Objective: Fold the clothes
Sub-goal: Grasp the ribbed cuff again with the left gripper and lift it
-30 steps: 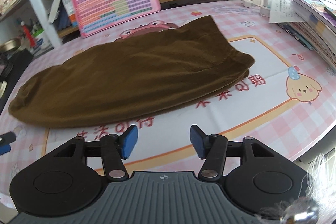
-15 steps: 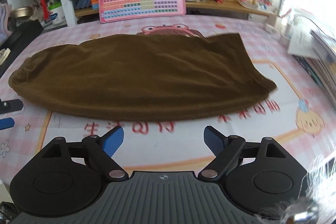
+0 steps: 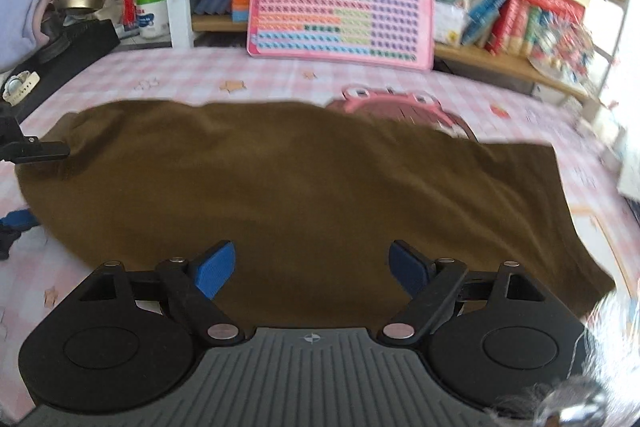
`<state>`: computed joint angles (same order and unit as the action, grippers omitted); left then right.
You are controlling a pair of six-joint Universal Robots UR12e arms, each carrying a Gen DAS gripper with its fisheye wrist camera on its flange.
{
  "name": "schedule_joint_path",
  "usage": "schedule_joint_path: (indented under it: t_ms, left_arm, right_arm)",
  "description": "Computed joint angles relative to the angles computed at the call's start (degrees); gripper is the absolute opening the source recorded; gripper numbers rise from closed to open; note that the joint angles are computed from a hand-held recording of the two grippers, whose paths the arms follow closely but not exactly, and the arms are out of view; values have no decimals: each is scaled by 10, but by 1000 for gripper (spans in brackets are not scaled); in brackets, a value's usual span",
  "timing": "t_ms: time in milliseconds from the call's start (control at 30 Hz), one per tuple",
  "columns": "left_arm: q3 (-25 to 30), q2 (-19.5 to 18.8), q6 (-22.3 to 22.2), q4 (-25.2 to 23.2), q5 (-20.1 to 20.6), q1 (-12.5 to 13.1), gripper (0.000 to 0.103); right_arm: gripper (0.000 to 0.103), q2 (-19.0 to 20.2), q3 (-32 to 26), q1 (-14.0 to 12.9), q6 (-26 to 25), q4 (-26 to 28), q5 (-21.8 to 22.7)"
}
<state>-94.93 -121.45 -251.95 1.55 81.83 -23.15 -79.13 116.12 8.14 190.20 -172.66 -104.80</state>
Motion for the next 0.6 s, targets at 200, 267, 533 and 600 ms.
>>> schedule_joint_path:
  t_ms: [200,267,533,600]
  left_arm:
    - [10,-4,-39,-12,26,-6,61]
    - [10,-4,-31,-11,25,-6,62]
    - [7,-4,-9,-2,16,-4,62]
    - [8,-5,-11,-1,19,-4,63]
  right_arm:
    - [83,60,-66,-3,-24,-31,-8]
    - [83,82,-94,-4,-30,-29,-11]
    - [91,134,-144,-2,-50,8,-28]
    - [90,129,-135,-1,-54,0,-28]
